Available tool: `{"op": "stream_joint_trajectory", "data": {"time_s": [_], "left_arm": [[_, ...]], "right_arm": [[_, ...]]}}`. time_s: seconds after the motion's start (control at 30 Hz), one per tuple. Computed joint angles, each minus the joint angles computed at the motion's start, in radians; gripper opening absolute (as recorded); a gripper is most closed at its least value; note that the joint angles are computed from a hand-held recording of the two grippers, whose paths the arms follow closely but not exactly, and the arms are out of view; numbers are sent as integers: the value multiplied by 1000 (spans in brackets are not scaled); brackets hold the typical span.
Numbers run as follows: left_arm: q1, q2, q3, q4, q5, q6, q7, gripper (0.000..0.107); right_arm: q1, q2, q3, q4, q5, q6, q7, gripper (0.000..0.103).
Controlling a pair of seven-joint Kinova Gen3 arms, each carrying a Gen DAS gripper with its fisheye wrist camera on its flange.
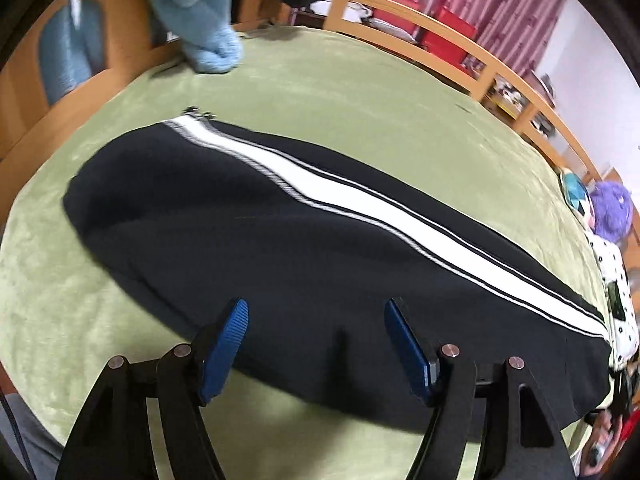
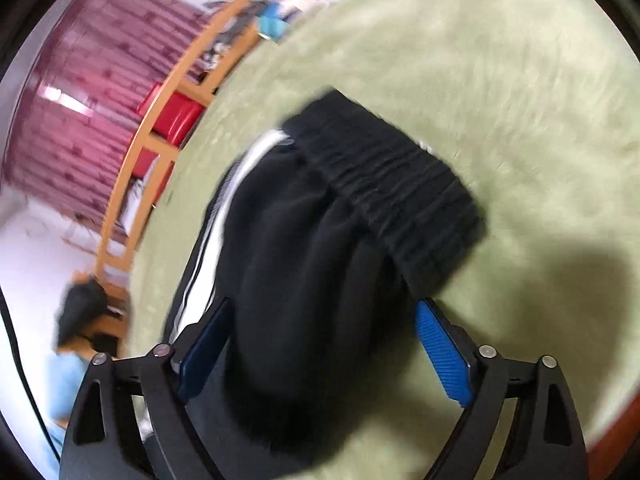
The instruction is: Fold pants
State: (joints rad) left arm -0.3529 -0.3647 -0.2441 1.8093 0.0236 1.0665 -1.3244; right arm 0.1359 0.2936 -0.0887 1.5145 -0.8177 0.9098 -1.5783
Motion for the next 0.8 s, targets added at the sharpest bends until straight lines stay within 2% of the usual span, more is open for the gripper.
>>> {"op": "stream_joint_trajectory", "data": {"time_s": [0.07,0.1,0.13,0.17,0.2,0.27,0.33,0.4,0.43,0.53,0.6,0.7,0.8], "left_arm": [[2,4,26,4,-8,-12,16,69],[6,14,35,2,-10,-18,18,69],[10,27,43,-4,-13,-18,22,69],[14,37,51,-10,-17,-14,27,69],[17,44,56,-17,-20,-10,29,69],[21,43,65,-24,-30,-8,34,69],[21,33,56,-24,-34,-16,32,69],[23,27,31,-22,-23,-18,13,69],[20,27,26,-23,-22,-14,10,69],[11,26,-9,-28,-24,12,-30,69],[-4,25,-31,-30,-28,19,-55,70],[-16,26,-99,-35,4,6,-127,70],[-27,43,-154,-53,39,-41,-217,70]], "right_arm": [[18,38,-25,-30,-37,-13,-18,92],[0,29,-11,-36,-32,-43,-10,89],[-29,16,11,-36,-10,-78,13,64],[-40,-8,16,-54,29,-101,53,43],[-36,-13,3,-90,54,-107,94,39],[12,-47,-57,-123,57,-120,168,38],[8,-65,-59,-123,87,-142,185,38],[-57,-49,14,-146,167,-110,138,40],[-101,-23,60,-170,207,-69,107,48],[-203,44,164,-186,329,34,5,53],[-196,15,148,-140,370,32,-27,58],[-222,-91,131,-28,480,-43,-104,70],[-185,-136,58,-14,537,-25,-175,70]]}}
